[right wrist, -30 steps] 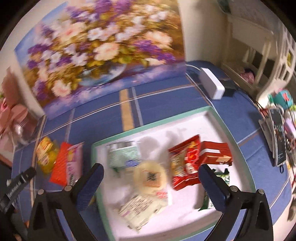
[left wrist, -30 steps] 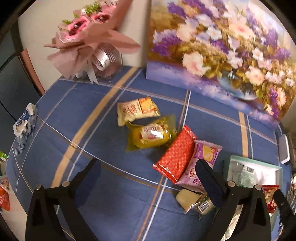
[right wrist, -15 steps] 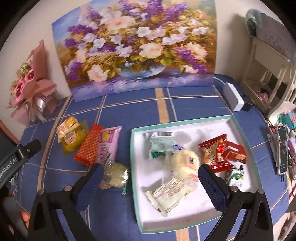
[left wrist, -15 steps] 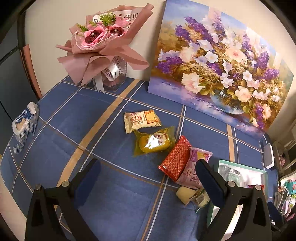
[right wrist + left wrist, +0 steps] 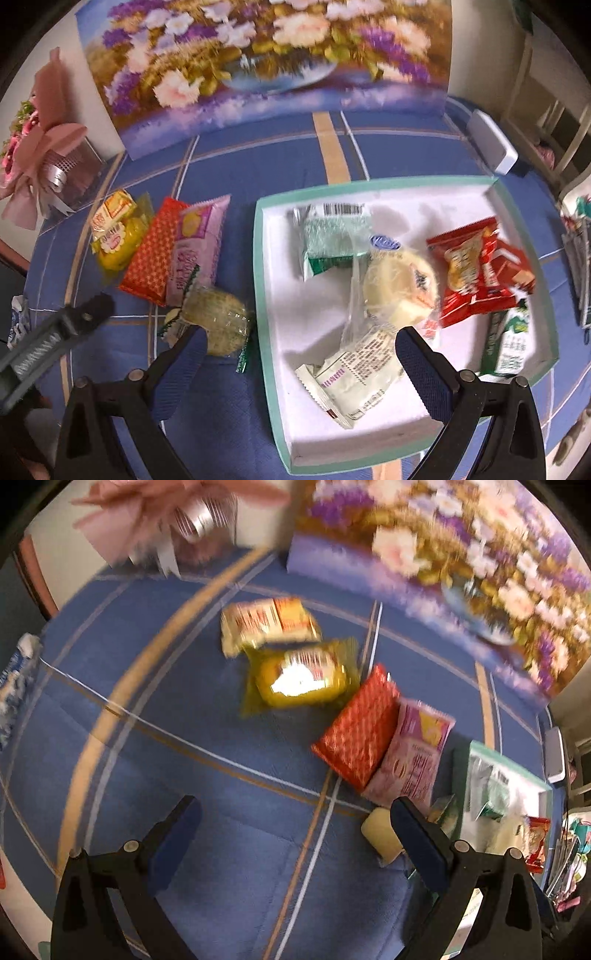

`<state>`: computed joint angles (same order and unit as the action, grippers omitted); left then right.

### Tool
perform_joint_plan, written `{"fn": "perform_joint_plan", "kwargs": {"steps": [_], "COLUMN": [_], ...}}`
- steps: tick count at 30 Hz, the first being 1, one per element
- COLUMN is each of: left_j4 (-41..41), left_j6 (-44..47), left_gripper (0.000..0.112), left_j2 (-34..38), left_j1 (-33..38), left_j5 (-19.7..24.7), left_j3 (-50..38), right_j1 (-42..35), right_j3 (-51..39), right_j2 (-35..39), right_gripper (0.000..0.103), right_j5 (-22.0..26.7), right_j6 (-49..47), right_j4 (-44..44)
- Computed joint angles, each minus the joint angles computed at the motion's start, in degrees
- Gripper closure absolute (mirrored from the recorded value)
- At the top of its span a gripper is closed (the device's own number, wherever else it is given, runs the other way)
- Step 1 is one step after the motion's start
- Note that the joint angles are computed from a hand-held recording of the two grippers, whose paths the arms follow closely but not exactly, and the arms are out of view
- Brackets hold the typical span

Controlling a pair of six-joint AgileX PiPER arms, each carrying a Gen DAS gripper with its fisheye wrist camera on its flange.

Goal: Organize snacks
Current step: 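Withdraw both open tools from the tray back toward the snack pile, then grasp the green-edged round biscuit packet with the right tool while the left tool approaches the yellow cake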

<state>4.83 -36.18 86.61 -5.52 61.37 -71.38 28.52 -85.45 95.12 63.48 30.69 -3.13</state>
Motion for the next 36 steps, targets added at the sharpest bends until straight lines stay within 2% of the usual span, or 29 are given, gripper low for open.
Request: {"fn": "perform_joint_plan", "kwargs": {"steps": [5, 8, 16, 19, 25, 36], "left_j4": [-2.7, -3.0, -5.8, -7.8, -9.5, -10.3], "left_j6": [0.4, 0.2, 1.3, 2.0, 2.5, 2.8], "left_gripper": [0.011, 0.011, 0.011, 0.011, 0.011, 0.011], "left_j2": [2.5, 3.3, 2.2, 1.9, 1.0, -1.7], "left_j1": [1.0, 1.8, 4.2, 5.3, 7.4, 10.7], "left_j5": [-1.7, -1.2, -1.0, -1.3, -1.6, -1.6], "left_j3": [1.3, 1.2, 1.8, 2.3, 3.0, 5.0], "right_j1": [0.6, 1.6, 4.3, 5.2, 5.0, 5.3], "right_j3": [-1.4, -2.7, -7.9, -9.0, -9.0, -8.0], "right_j2": [2.2, 3.8, 6.6, 6.9, 7.3, 10.0], "right_gripper": [0.0, 0.0, 0.001, 0.008, 0.022, 0.023], "right_j5": [-0.9, -1.3, -1.1, -1.9, -5.4, -9.3], "right_j6": [-1.7, -2.7, -5.5, -6.8, -11.1, -16.0], "right_j4": [0.7, 0.2, -1.8, -2.3, 3.0, 7.0]}}
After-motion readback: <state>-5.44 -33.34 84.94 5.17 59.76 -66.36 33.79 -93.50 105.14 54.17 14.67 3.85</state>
